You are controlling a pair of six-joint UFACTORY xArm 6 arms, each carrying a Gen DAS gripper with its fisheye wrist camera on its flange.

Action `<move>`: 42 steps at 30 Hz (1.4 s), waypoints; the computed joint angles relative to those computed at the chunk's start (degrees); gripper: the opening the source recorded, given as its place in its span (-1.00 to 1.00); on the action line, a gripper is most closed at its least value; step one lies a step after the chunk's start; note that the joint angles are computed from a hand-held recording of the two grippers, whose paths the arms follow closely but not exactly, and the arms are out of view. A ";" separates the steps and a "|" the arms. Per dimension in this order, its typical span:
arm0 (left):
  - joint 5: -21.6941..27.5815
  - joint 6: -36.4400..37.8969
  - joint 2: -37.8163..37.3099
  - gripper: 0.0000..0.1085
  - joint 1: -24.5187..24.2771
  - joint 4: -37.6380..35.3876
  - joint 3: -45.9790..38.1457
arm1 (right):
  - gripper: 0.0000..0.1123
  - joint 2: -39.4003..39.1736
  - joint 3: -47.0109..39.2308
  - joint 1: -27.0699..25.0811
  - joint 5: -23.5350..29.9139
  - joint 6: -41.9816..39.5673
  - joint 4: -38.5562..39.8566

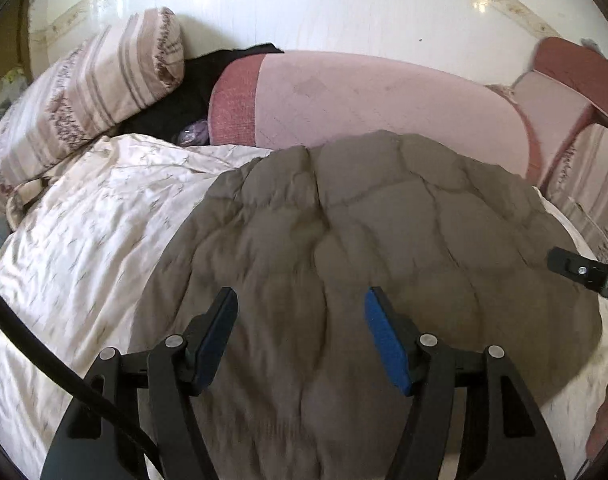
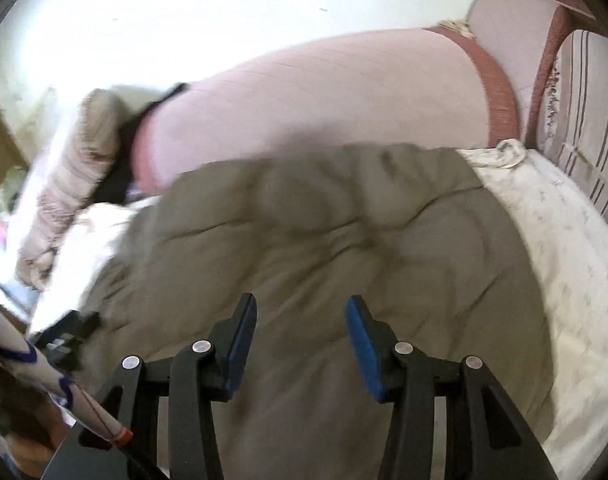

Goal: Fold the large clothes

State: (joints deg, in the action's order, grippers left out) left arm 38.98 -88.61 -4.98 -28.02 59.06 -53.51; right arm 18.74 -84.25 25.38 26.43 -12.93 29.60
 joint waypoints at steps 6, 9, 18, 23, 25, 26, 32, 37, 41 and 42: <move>10.32 -8.49 -6.52 0.21 -6.77 1.70 6.29 | -0.08 -11.77 17.51 5.74 -10.54 11.12 -11.30; 11.64 -9.93 -6.32 0.21 -6.56 1.44 7.46 | -0.08 -12.30 19.72 6.70 -11.83 15.84 -13.00; 10.49 -8.21 -1.77 0.25 -3.82 2.20 5.95 | -0.07 -5.03 15.13 6.34 -11.07 18.43 -19.81; 10.87 -8.07 -0.52 0.26 -3.81 2.91 5.26 | -0.06 -2.54 13.31 6.28 -10.27 17.36 -19.78; 10.82 -8.45 -0.31 0.27 -3.77 3.37 5.24 | -0.06 -2.37 13.35 6.34 -10.56 18.62 -21.63; 10.80 -8.47 -0.26 0.27 -3.71 3.61 5.29 | -0.05 -2.27 13.39 6.35 -10.72 19.66 -23.06; 10.94 -8.65 -0.10 0.27 -3.71 4.17 5.26 | -0.05 -2.09 13.11 6.31 -10.38 21.04 -25.31; 11.15 -9.54 -0.16 0.27 -3.90 4.81 5.41 | -0.05 -2.39 13.45 6.33 -10.56 24.42 -29.82; 11.24 -9.61 -0.31 0.27 -3.93 4.95 5.52 | -0.05 -2.54 13.59 6.39 -10.59 25.96 -31.94; 11.29 -9.63 -0.33 0.27 -3.95 5.01 5.55 | -0.05 -2.52 13.52 6.38 -10.54 26.14 -32.22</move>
